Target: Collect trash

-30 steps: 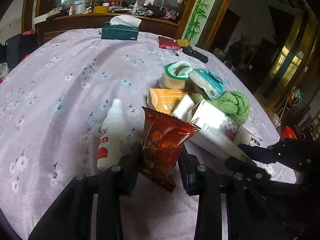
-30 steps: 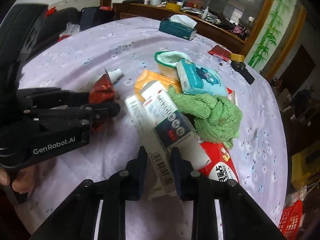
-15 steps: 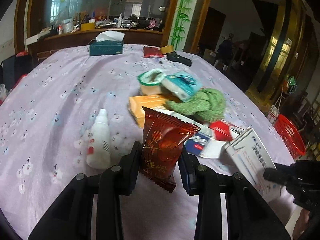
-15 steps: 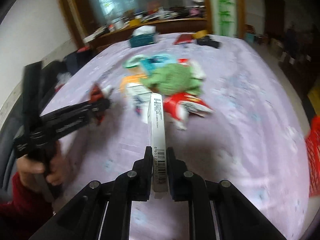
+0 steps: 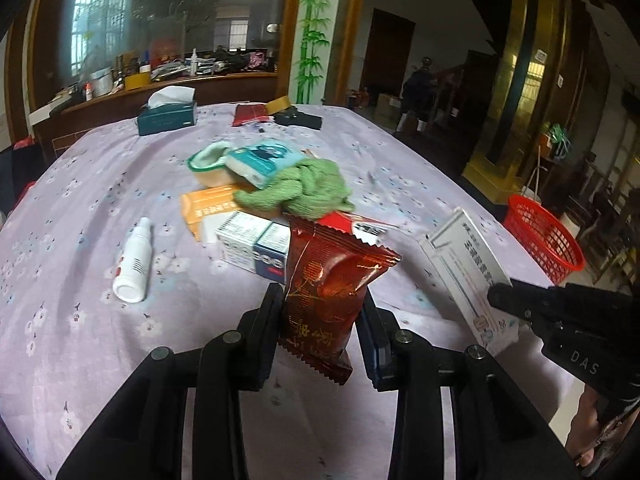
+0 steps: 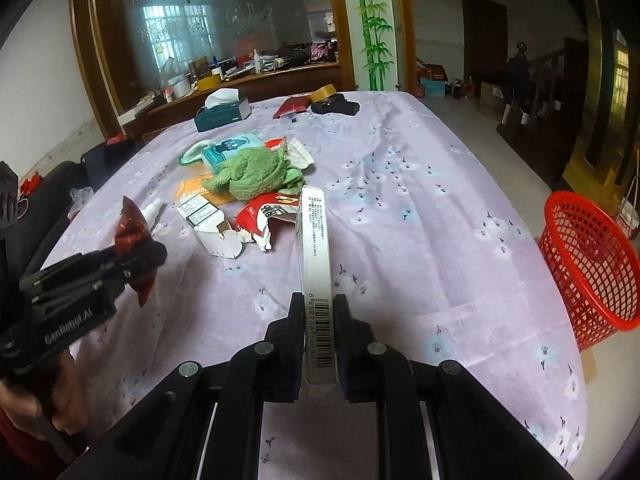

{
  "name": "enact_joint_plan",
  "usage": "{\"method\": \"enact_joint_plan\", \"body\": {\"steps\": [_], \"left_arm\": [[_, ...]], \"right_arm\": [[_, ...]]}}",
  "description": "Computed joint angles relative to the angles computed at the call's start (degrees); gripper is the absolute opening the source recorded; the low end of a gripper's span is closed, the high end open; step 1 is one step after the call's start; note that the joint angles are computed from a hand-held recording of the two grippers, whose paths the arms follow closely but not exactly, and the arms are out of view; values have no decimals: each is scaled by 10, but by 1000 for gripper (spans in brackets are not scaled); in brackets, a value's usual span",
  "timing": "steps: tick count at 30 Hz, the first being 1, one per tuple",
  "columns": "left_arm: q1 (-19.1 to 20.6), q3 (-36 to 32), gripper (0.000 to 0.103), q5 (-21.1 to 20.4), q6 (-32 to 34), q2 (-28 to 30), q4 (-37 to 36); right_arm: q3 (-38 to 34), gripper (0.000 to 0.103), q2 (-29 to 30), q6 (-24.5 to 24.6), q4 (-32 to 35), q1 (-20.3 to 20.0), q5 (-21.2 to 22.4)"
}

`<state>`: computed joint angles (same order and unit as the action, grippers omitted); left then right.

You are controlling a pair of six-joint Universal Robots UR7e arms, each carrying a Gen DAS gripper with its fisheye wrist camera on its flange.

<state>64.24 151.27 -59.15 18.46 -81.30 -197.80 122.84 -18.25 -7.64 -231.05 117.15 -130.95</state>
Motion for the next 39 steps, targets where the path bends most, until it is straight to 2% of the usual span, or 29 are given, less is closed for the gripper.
{"method": "enact_joint_plan", "body": {"steps": [9,20,39], "left_arm": [[-27,21,34,16,-10,2,-2],[-45,35,34,27,-14,0,-4],[-47,35,34,26,-13,9,-5]], "right_arm": [[14,15,3,-12,-34,13,-23],[29,15,2,-12,-54,17,-26],[31,15,5,-12,-56,16,-27]]}}
